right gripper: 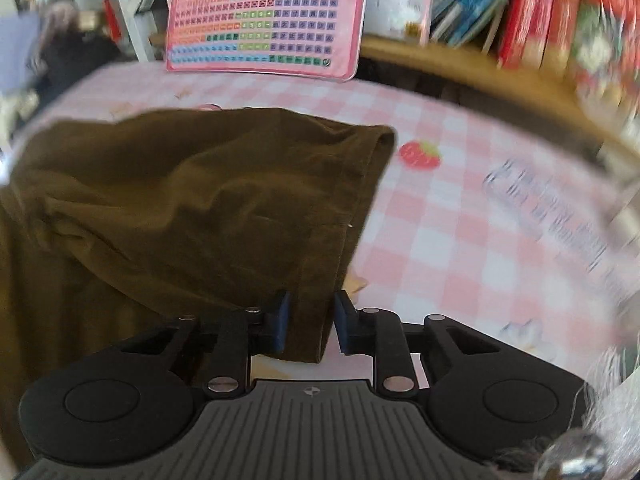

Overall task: Fold clothes
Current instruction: 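Move the left gripper to the waistband of the pants, then grasp the waistband with the left gripper and pull it straight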

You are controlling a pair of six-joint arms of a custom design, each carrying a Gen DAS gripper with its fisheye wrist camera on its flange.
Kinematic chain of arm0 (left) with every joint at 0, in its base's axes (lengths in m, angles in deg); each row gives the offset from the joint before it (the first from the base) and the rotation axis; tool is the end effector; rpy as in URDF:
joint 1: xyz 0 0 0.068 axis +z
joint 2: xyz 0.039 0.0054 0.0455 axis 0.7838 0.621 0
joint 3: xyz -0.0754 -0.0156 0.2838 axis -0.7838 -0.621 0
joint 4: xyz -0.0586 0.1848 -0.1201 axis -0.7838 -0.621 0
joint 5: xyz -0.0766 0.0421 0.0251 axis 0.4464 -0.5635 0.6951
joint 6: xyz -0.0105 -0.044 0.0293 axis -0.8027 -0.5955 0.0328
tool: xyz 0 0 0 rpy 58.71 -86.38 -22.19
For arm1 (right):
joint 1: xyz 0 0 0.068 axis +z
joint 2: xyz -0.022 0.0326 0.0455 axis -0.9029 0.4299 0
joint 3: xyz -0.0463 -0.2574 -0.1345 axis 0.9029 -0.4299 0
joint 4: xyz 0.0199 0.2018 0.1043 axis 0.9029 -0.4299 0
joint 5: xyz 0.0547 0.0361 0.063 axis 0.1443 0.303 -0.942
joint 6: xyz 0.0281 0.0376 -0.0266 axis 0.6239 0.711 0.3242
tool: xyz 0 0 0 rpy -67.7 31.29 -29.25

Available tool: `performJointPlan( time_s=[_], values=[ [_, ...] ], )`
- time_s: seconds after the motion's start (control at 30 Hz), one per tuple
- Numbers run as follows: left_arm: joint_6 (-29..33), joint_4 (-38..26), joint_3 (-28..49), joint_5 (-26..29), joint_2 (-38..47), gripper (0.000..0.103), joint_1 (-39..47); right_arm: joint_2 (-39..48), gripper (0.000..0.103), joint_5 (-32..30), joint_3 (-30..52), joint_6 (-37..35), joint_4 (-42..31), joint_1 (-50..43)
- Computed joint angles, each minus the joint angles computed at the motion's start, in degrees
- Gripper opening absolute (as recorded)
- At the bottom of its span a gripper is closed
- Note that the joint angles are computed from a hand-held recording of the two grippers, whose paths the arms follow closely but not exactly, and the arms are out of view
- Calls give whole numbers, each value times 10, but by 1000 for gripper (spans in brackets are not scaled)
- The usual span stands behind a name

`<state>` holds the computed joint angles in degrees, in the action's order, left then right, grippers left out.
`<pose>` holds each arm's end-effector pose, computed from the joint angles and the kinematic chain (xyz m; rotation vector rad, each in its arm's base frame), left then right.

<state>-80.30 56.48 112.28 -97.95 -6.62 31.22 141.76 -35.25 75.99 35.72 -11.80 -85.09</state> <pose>0.2037 -0.0687 0.2066 -0.4430 2.4058 -0.2257 0.3464 -0.1167 0.1531 -0.2513 2.4816 0.1257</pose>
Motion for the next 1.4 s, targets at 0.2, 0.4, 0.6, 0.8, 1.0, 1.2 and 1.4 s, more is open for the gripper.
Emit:
performJointPlan(
  time_s=[0.2, 0.4, 0.6, 0.8, 1.0, 1.2, 1.4],
  values=[
    [105, 58, 24, 84, 19, 67, 147, 0, 26, 43, -16, 47, 57, -8],
    [219, 113, 166, 216, 201, 30, 269, -77, 33, 42, -72, 100, 54, -17],
    [292, 16, 400, 315, 403, 13, 329, -206, 34, 104, -205, 190, 75, 12],
    [331, -110, 598, 308, 545, 3, 345, -274, 33, 237, -310, 313, 80, 128],
    [315, -148, 728, 255, 624, 5, 358, -278, 33, 332, -341, 414, 86, 208],
    [336, -79, 628, 454, 556, 4, 392, -285, 33, 346, -321, 449, 72, 207],
    [409, -130, 617, 424, 578, 5, 358, -261, 33, 350, -303, 444, 78, 211]
  ],
)
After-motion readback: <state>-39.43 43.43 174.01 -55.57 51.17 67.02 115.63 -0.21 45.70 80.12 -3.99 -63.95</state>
